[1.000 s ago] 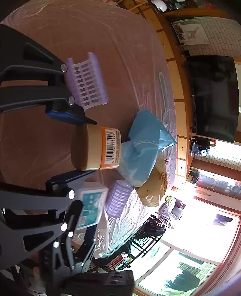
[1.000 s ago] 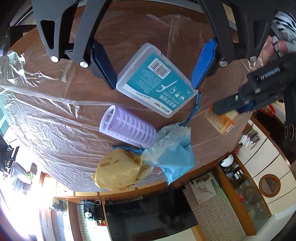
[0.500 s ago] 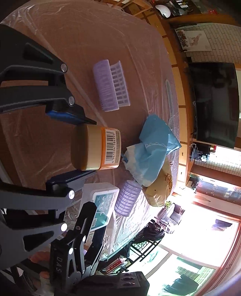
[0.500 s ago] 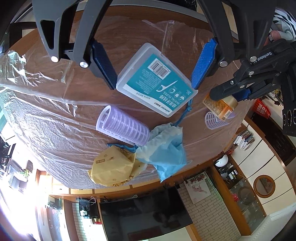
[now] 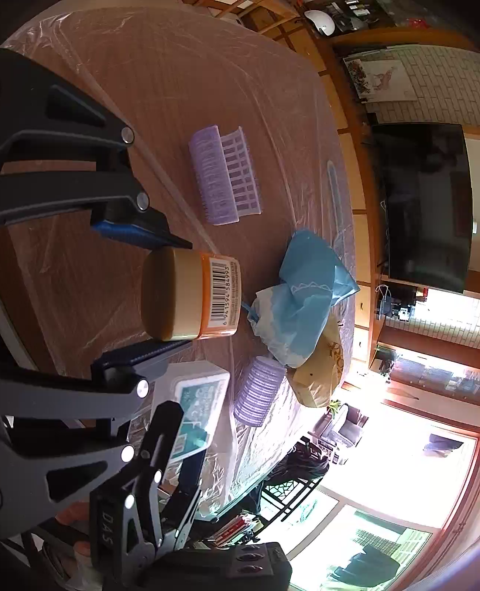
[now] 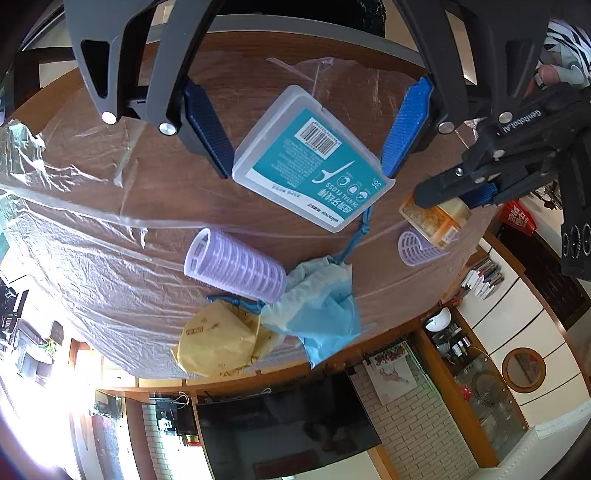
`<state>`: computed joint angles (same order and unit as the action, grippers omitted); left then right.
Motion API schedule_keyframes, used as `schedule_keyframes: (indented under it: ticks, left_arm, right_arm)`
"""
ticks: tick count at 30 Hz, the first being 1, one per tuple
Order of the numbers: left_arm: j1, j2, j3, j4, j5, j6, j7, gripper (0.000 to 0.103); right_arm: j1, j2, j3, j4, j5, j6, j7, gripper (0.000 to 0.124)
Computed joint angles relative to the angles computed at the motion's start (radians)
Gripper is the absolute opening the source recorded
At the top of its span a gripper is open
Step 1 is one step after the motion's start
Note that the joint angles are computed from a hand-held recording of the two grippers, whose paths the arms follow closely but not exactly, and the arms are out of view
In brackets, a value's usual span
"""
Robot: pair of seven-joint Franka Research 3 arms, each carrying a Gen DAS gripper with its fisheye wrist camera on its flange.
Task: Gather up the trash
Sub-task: 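Close the right tool on the teal dental floss box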
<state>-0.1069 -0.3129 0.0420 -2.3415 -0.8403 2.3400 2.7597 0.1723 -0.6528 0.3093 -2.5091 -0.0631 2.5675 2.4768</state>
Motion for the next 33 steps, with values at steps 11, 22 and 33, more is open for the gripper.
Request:
schedule_keyframes:
  ticks: [11, 22, 33]
  left_arm:
    - [0.005, 0.012, -0.005, 0.003, 0.013, -0.008, -0.006, 0.047]
    - [0.005, 0.012, -0.008, 0.002, 0.012, -0.012, 0.000, 0.047]
    - [0.012, 0.012, 0.000, 0.003, 0.005, -0.018, 0.002, 0.047]
  right_arm:
    - [0.012, 0.006, 0.003, -0.009, -0.010, -0.039, -0.031, 0.081]
    - [0.009, 0.051, 0.040, 0.037, -0.130, -0.090, -0.050, 0.081]
    - [0.012, 0.034, 0.019, 0.045, -0.136, -0.088, -0.017, 0.080]
